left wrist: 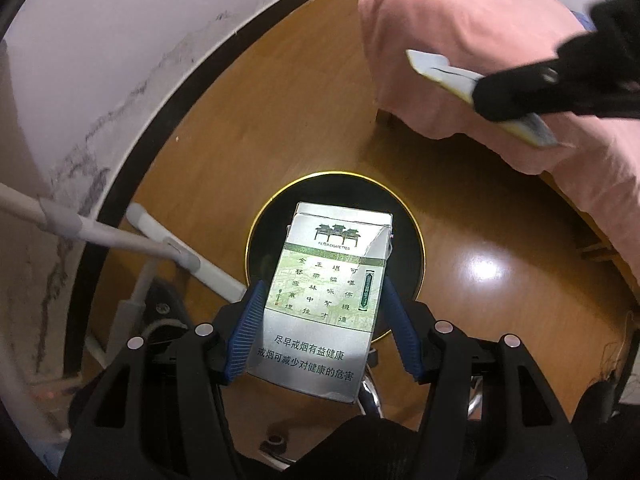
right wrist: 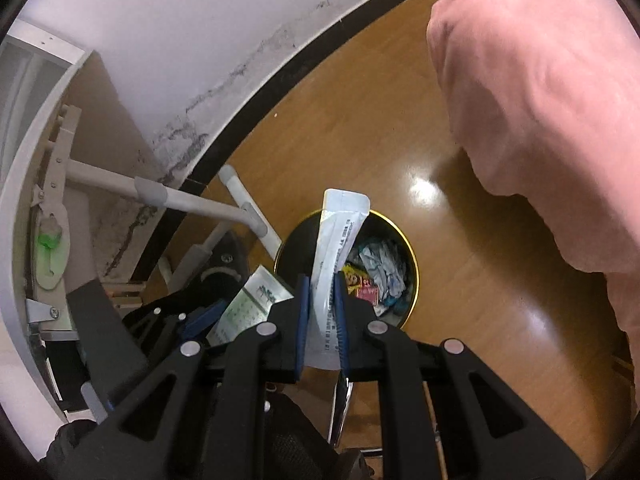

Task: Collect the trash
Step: 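Carry the tube packet and cigarette box over the black bin and open both tools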

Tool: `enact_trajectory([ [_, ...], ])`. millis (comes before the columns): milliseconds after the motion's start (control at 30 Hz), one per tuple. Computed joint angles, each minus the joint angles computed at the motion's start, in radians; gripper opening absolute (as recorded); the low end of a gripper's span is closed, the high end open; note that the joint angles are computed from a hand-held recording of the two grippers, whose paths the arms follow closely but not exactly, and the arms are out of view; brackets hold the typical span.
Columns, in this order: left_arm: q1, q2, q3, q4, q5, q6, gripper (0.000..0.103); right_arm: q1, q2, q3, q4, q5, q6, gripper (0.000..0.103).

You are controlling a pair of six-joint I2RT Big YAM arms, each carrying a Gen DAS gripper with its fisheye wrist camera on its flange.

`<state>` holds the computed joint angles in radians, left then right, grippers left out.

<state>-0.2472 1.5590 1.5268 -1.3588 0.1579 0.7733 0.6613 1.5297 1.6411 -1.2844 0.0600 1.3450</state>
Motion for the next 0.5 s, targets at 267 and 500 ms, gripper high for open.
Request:
enact_trajectory([
  [267, -0.004, 0.003, -0.006, 0.003, -0.008, 0.006, 0.060, -0.001, 0.004, -0.001, 0.002, -0.007, 0.002, 0.013],
  [500, -0.004, -0.023, -0.018, 0.014, -0.011, 0.034, 0.072, 0.001, 0.013, 0.007, 0.003, -0.014, 0.000, 0.014],
])
